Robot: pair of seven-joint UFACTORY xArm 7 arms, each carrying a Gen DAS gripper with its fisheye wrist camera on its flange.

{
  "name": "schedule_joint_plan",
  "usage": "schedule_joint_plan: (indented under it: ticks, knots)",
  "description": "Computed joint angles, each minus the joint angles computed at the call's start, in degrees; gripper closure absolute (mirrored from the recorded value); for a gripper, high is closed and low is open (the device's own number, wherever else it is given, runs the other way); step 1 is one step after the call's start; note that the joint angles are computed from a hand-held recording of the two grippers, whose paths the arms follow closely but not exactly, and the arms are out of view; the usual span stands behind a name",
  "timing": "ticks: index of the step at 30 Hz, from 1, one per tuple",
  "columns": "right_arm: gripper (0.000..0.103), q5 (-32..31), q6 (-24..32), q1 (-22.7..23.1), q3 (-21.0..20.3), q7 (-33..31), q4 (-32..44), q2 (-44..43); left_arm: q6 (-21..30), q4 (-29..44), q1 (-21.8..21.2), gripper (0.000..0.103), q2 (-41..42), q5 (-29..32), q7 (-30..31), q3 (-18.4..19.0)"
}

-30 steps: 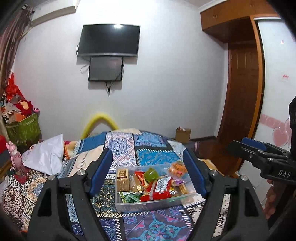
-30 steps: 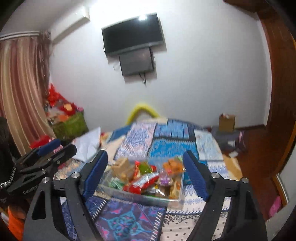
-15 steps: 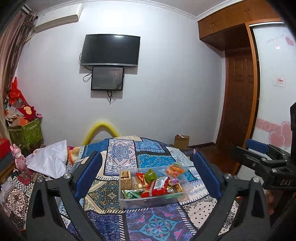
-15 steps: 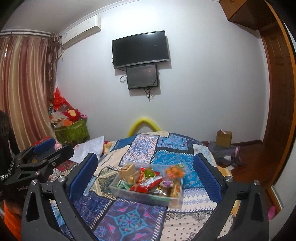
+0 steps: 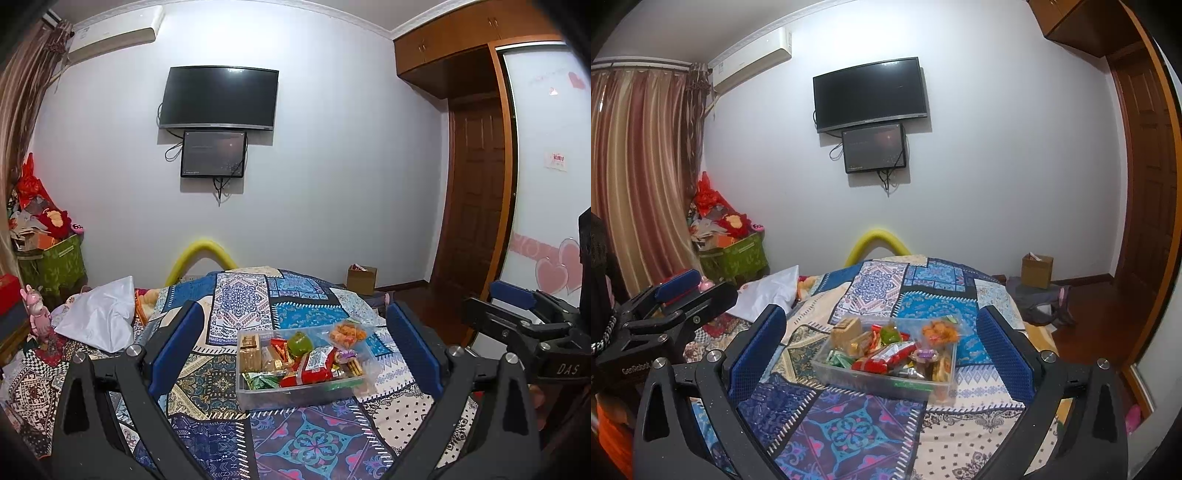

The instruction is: Organize snacks

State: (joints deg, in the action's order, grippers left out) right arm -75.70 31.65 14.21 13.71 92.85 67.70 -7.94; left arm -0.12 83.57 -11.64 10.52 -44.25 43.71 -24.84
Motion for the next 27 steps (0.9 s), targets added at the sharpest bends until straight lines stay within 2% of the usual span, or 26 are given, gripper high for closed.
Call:
schedule_joint_plan:
  ticks: [14,27]
  knots:
    - [0.000,0.4,0.0,-0.2,0.2,0.4,-0.6,-0.5,0.4,0.2,-0.4,0.003,0.7,1.8,-1.3,0.6]
    - [0.000,0.8,0.2,-0.1,0.3,0.0,-0.4,-0.5,0.8,0.4,0.7,0.003,1.2,2.0,-1.4,-0.7]
